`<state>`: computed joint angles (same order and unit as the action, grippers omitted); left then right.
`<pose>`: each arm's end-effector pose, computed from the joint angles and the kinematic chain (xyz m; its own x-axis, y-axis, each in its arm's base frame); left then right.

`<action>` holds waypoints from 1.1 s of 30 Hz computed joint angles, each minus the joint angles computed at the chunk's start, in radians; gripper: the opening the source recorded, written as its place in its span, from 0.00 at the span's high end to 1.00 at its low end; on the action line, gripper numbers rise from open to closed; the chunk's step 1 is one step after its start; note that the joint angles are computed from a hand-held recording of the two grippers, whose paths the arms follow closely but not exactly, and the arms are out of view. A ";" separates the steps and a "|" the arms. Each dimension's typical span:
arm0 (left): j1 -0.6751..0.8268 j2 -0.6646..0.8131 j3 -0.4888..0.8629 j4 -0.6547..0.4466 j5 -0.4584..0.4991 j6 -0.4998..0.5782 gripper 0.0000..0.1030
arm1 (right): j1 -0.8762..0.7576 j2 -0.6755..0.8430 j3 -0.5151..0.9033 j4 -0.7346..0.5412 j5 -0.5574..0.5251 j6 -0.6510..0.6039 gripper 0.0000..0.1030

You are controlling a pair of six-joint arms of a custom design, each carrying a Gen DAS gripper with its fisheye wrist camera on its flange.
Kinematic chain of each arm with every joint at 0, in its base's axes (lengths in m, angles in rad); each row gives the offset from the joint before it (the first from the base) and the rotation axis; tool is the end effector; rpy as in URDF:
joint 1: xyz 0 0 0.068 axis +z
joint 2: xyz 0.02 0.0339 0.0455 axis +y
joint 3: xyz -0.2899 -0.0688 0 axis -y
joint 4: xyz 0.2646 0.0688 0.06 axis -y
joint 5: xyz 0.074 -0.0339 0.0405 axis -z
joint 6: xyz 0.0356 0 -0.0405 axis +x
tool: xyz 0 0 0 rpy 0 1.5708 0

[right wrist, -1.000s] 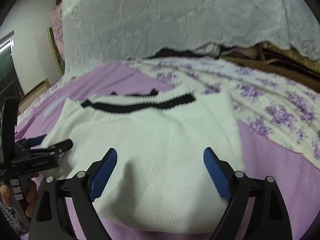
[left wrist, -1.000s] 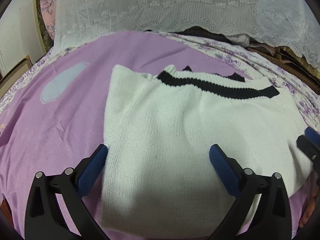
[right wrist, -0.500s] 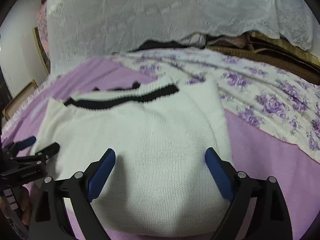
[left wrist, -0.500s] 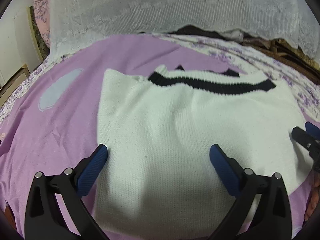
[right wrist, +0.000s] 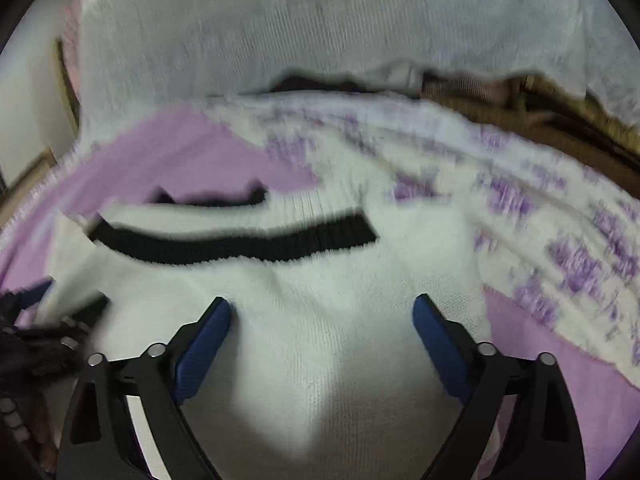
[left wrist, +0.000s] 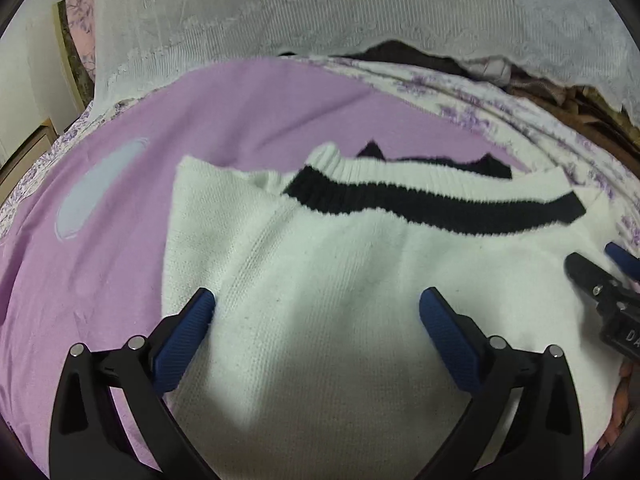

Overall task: Fold small clothes
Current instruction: 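Move the right tool to the side edge of the folded white sweater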

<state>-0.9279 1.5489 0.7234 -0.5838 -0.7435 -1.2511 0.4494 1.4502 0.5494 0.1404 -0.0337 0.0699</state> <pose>0.1711 -0.1883 0.1507 -0.6833 -0.2534 -0.6847 -0.3971 0.9160 0.0573 0.2480 0.1209 0.1556 -0.6511 -0.2365 -0.7212 -0.4117 0.9083 0.0738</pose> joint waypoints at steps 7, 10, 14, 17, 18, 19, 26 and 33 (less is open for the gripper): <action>-0.054 0.011 0.013 -0.058 -0.058 -0.067 0.04 | -0.057 -0.100 -0.101 0.102 -0.090 0.038 0.05; -0.096 0.011 0.021 -0.100 -0.096 -0.112 0.04 | -0.101 -0.150 -0.139 0.131 -0.142 0.066 0.05; -0.146 0.032 0.051 -0.163 -0.135 -0.155 0.04 | -0.150 -0.200 -0.177 0.137 -0.191 0.082 0.05; -0.170 0.046 0.068 -0.199 -0.154 -0.177 0.04 | -0.185 -0.262 -0.215 0.122 -0.218 0.089 0.05; -0.176 0.049 0.073 -0.209 -0.159 -0.185 0.04 | -0.199 -0.288 -0.230 0.118 -0.229 0.092 0.05; -0.186 0.051 0.078 -0.224 -0.165 -0.199 0.04 | -0.214 -0.319 -0.245 0.108 -0.242 0.093 0.05; -0.234 0.040 0.077 -0.273 -0.163 -0.279 0.04 | -0.335 -0.474 -0.305 0.022 -0.322 0.094 0.05; -0.293 0.034 0.074 -0.333 -0.157 -0.382 0.04 | -0.468 -0.578 -0.338 -0.081 -0.422 0.075 0.05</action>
